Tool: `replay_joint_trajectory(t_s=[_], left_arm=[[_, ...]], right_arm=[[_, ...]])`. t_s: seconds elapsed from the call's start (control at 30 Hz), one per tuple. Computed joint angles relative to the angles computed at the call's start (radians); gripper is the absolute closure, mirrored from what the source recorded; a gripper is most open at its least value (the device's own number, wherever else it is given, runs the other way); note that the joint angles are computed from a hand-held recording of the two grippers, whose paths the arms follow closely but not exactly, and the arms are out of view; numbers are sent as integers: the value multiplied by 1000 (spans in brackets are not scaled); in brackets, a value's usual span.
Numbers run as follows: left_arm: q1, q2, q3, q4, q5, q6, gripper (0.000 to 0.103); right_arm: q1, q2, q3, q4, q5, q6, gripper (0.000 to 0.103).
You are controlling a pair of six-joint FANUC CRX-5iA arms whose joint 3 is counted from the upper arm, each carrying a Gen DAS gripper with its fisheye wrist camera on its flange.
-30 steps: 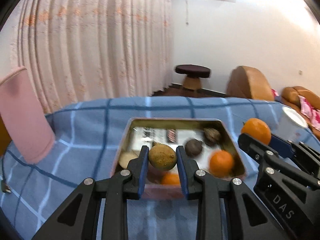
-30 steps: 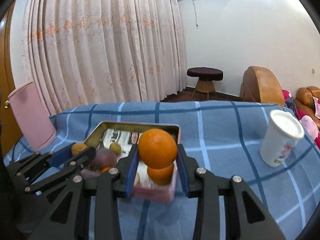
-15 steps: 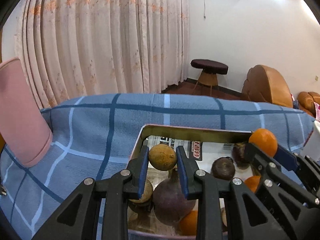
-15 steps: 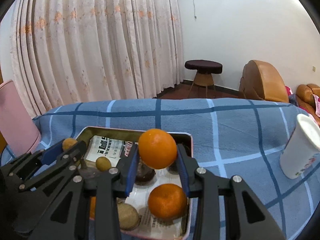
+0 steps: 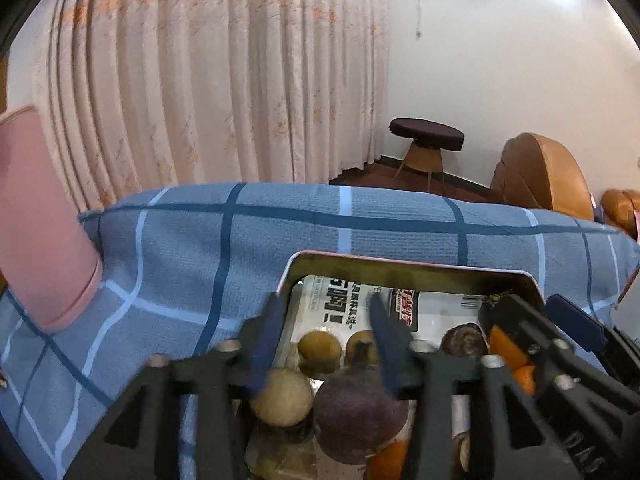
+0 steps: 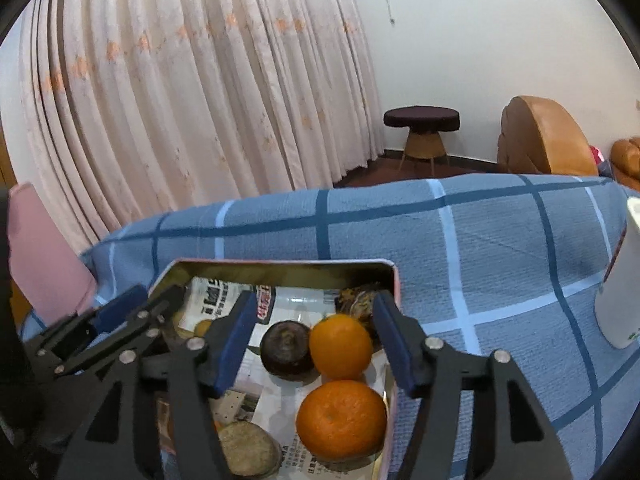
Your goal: Organize fruits
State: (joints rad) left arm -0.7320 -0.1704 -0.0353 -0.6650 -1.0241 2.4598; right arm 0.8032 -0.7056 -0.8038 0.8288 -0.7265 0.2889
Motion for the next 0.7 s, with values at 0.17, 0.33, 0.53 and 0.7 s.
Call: replay_joint_trajectory(t_s=[0.17,0.33,0.53,0.7], left_arm=[[-10,-44,-34,-10,12,44,25],[-31,-59,-41,-23,-20,68,25],[-102,-79,-48,-118,-76,113,25],[-168,-90,-60,-187,-126,136,25]], right_arm=[[-4,-65,-51,69,22,-97,19],[56,-81,-78,171,-53,-185,14],[121,-101,-104,260,-147,-252,5],[226,-113,-142,383,-287,-302,0]])
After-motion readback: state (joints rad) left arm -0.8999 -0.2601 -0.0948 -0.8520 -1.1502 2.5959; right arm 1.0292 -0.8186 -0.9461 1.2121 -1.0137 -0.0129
